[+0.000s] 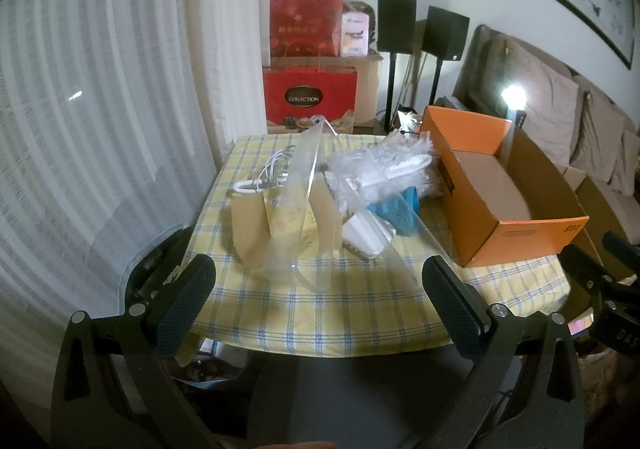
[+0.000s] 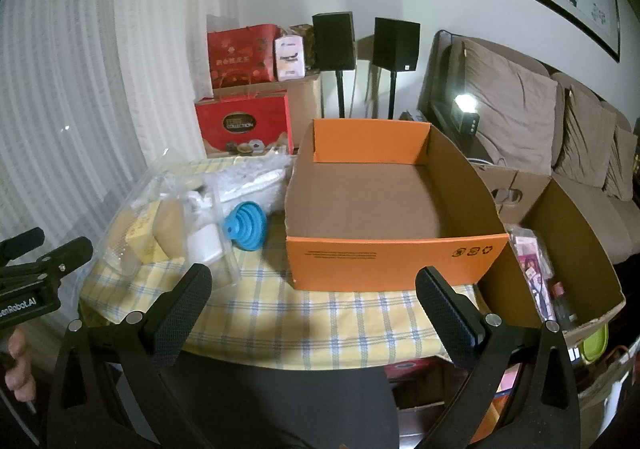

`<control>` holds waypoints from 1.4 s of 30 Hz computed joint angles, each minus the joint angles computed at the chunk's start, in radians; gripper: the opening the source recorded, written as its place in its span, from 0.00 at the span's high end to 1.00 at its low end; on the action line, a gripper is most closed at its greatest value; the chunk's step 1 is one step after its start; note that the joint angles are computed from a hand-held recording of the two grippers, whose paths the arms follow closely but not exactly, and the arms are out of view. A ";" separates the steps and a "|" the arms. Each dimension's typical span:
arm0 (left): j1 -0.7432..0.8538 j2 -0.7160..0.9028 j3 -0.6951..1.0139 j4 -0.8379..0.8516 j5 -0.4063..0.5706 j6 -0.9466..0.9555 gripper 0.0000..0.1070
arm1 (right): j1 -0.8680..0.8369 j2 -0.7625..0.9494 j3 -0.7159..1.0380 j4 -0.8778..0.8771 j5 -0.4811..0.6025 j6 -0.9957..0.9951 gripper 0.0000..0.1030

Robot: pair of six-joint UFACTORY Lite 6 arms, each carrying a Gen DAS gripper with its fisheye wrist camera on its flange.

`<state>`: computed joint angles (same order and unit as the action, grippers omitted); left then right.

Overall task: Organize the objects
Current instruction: 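Move both grippers toward the clear plastic trays in the bag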

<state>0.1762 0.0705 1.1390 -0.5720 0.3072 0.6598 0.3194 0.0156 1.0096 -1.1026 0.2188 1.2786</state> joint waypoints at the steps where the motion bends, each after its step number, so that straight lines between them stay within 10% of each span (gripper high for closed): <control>1: 0.002 0.000 -0.001 -0.003 0.001 0.004 0.04 | 0.000 0.000 0.000 -0.004 0.000 0.004 0.00; 42: 0.095 0.220 0.196 -0.193 0.021 0.255 0.04 | 0.039 0.204 0.191 0.175 -0.041 -0.216 0.00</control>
